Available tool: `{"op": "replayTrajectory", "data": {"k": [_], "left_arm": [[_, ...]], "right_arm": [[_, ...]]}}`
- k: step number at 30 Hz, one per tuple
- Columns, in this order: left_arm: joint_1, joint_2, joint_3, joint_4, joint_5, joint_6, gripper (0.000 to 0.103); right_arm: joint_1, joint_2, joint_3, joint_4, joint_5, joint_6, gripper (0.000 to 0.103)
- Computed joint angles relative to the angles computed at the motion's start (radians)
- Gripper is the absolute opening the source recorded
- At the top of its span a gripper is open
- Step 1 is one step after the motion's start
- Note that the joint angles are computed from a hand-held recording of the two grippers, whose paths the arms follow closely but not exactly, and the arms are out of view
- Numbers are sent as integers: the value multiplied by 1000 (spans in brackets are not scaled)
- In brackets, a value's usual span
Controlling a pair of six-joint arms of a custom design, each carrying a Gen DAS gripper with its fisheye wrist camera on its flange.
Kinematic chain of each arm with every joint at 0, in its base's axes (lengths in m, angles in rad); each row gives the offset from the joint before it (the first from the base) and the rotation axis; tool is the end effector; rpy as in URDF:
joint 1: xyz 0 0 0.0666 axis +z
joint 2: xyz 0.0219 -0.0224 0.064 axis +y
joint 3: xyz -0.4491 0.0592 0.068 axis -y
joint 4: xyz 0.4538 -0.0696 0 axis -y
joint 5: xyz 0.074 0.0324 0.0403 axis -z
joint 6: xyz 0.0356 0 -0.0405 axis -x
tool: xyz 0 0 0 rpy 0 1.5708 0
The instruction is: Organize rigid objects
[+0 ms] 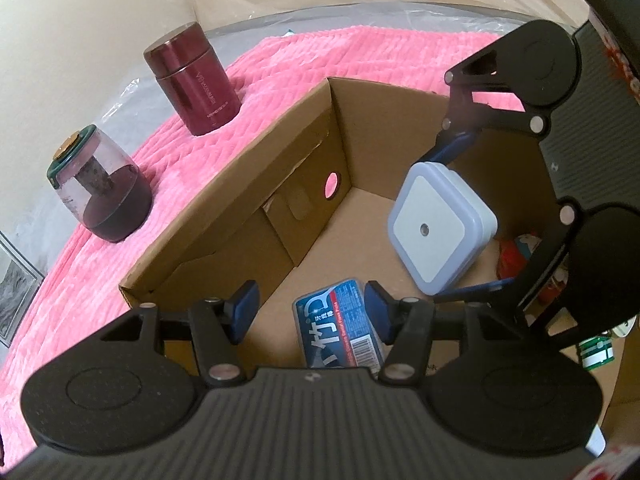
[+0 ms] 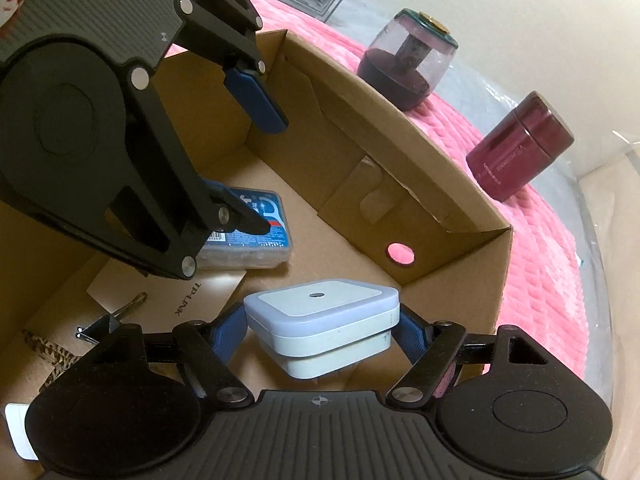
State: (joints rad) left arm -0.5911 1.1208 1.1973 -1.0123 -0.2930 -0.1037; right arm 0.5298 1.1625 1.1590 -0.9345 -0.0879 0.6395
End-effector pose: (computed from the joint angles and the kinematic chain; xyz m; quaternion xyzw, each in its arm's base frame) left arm 0.3411 -0.2171 0.5121 0.2771 0.8992 0.0601 0.3332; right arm 0.3648 0.2168 0.4798 -0.5354 0.7842 0.0246 0.3127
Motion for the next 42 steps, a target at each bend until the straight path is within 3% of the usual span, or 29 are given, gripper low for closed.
{"op": "replayTrajectory", "data": {"k": [28, 36, 42], "left_arm": [[-3, -30, -19, 38, 5, 21, 54], [-34, -78, -17, 25, -32, 59, 58], [-82, -138, -11, -8, -59, 156, 60]], "right_arm": [[-6, -2, -6, 7, -19, 2, 75], [-29, -59, -19, 39, -42, -70, 78], [-43, -150, -25, 11, -58, -151, 78]]}}
